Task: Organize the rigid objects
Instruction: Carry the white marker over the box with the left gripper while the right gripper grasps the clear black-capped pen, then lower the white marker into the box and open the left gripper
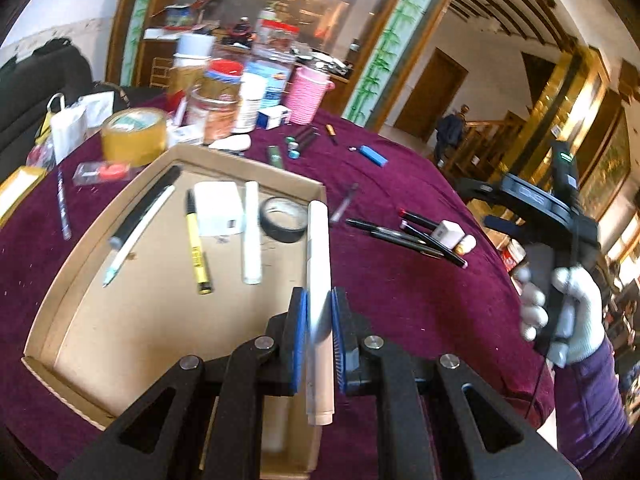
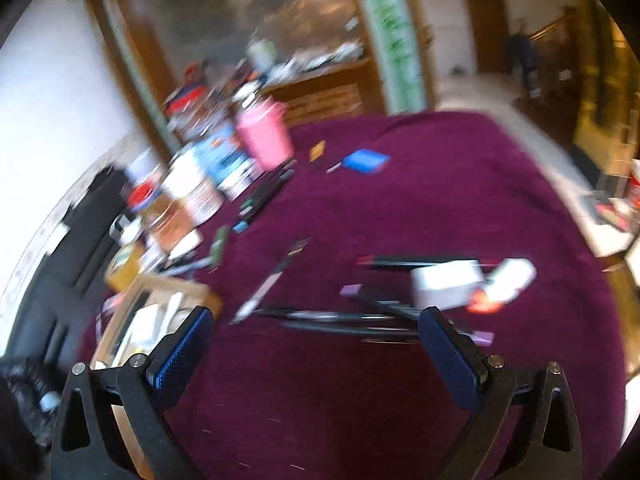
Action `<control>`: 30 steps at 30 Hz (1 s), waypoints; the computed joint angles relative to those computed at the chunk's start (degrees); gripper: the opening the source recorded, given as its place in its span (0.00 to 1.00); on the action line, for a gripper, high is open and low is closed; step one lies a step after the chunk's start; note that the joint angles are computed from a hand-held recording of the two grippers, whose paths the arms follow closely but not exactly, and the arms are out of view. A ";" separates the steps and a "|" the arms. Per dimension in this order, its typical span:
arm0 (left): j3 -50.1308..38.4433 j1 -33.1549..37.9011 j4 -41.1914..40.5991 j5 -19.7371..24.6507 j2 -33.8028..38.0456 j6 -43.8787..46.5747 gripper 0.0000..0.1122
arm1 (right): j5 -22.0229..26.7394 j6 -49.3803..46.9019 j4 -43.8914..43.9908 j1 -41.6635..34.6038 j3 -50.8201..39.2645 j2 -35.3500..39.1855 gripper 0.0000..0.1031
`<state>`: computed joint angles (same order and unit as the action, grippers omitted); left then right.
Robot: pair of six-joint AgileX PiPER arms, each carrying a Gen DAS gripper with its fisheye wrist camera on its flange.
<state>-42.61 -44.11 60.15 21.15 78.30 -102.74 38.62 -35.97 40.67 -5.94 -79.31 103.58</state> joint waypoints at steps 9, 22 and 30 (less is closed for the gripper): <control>8.32 10.47 -4.91 -5.15 -7.60 7.09 0.11 | 9.32 28.27 -24.01 13.46 -32.07 25.37 0.64; 10.72 19.28 -18.59 -13.78 -5.18 22.02 0.11 | 13.67 39.24 -37.30 18.14 -44.81 34.50 0.10; 9.16 17.62 -18.57 -9.29 -5.13 21.28 0.11 | 4.65 27.96 -21.95 13.94 -27.22 22.81 0.10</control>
